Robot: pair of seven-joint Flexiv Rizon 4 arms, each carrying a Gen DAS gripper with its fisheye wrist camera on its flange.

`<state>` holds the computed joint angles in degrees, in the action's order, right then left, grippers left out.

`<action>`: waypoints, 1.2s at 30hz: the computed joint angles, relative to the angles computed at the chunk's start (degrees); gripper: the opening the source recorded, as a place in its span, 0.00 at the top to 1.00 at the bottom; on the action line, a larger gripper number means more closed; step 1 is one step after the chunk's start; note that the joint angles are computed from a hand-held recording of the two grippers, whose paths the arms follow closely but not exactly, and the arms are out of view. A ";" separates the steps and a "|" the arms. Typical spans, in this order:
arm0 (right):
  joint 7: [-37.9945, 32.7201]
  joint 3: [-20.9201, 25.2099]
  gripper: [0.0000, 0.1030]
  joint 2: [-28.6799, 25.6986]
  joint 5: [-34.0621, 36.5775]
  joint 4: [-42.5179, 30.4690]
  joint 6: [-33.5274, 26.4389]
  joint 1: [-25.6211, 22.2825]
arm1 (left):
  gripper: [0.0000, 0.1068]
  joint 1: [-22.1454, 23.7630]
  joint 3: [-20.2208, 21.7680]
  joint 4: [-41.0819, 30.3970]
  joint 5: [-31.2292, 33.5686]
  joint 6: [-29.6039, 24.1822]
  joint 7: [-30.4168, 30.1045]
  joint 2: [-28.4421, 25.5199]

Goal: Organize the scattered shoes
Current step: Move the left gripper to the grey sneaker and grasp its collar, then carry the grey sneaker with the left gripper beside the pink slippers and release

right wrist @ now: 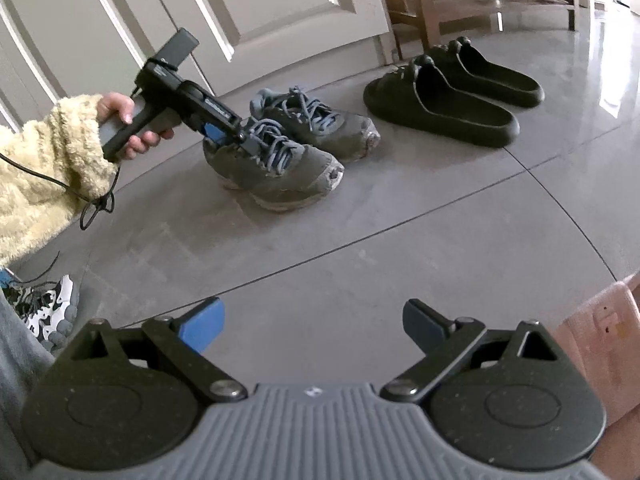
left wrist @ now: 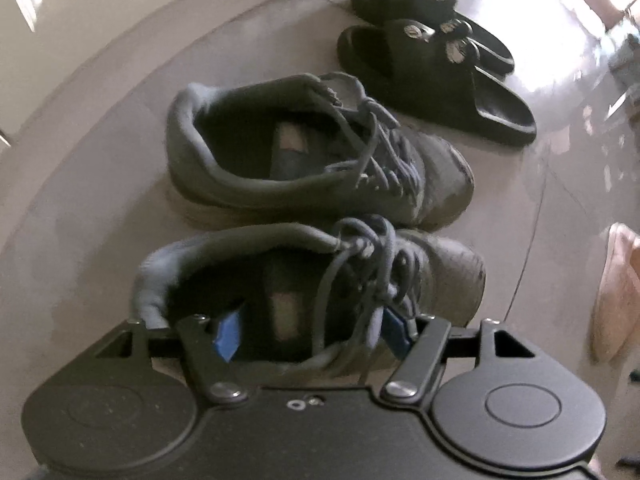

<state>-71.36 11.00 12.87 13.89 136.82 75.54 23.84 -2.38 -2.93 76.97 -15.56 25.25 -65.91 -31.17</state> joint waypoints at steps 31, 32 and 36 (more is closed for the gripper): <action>22.85 5.28 0.06 5.39 -16.27 8.91 9.32 -10.66 | 0.85 -9.30 -8.46 8.58 -7.11 16.21 32.53 4.55; 25.35 6.12 0.06 6.72 -17.86 9.88 9.28 -12.22 | 0.85 -10.18 -8.84 6.58 -5.80 15.50 34.52 3.54; 31.59 6.65 0.06 9.54 -21.86 12.16 9.10 -14.55 | 0.85 -12.68 -10.39 2.27 -3.83 15.42 42.35 0.93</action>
<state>-39.77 17.66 22.41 -7.96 148.98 84.64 9.29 -15.06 -13.33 79.23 -19.38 40.66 -23.56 -30.24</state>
